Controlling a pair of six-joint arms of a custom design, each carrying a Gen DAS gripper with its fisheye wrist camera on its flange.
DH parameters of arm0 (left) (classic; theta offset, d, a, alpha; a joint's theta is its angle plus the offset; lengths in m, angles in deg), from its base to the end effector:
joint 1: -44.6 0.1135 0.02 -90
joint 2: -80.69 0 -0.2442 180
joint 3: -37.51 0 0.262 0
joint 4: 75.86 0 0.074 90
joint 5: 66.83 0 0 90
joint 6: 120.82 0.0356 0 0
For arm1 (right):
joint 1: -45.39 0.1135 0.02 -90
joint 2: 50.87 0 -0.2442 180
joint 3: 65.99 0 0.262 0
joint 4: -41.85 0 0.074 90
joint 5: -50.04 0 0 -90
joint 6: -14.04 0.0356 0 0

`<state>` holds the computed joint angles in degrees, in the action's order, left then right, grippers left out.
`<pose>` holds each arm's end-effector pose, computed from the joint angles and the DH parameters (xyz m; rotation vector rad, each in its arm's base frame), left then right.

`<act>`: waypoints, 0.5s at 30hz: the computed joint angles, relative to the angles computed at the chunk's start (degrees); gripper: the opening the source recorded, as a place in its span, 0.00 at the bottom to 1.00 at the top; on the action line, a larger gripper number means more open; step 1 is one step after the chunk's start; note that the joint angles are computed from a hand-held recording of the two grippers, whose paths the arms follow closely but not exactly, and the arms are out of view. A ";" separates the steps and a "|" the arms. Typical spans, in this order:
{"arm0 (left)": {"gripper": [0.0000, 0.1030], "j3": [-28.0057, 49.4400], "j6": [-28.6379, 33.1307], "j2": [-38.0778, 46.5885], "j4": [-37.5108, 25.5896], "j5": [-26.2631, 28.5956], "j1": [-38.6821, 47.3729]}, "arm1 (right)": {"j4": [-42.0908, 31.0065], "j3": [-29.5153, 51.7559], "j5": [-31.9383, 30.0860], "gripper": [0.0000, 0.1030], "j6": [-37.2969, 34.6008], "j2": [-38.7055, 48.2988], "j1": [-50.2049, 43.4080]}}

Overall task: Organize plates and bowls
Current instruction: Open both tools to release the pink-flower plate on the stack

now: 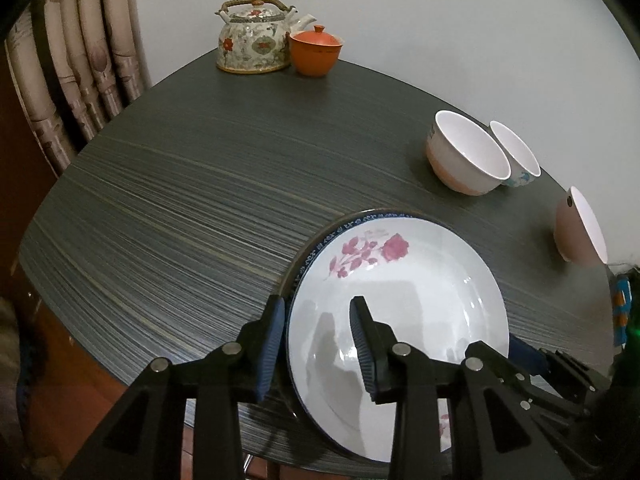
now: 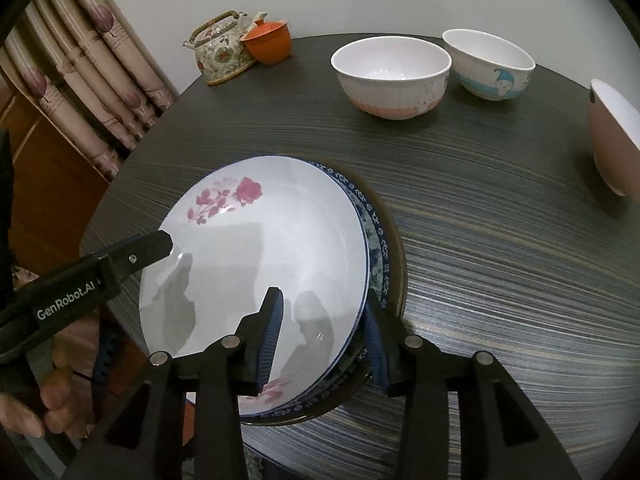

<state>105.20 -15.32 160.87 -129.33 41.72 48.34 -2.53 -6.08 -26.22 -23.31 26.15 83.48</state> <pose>0.2782 0.0068 0.1991 0.3641 2.6337 -0.3333 0.2157 0.1583 0.1790 0.4106 2.5830 0.2514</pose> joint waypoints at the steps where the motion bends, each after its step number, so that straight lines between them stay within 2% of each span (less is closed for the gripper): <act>1: 0.34 -0.09 -0.15 0.05 0.07 -0.36 -0.09 | -0.05 0.01 -0.06 0.38 0.20 -0.06 0.05; 4: 0.34 -0.21 -0.53 -0.04 0.28 -0.86 -0.31 | 0.05 -0.59 0.41 0.40 0.58 -1.17 0.17; 6: 0.34 -0.36 -0.51 -0.31 0.33 -0.97 -0.14 | -0.36 -0.69 2.21 0.48 0.24 -2.33 0.95; 8: 0.34 -0.31 -0.62 -0.15 0.37 -1.19 -0.20 | -0.64 -0.06 3.83 0.51 -0.65 -2.51 1.25; 15: 0.34 -0.18 -1.02 0.24 0.42 -1.69 0.62 | -1.89 -2.15 5.01 0.52 0.33 -6.53 1.20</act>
<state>105.02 -16.34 161.11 -128.91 40.03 48.96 -4.42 -8.23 -21.22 -22.98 19.62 84.68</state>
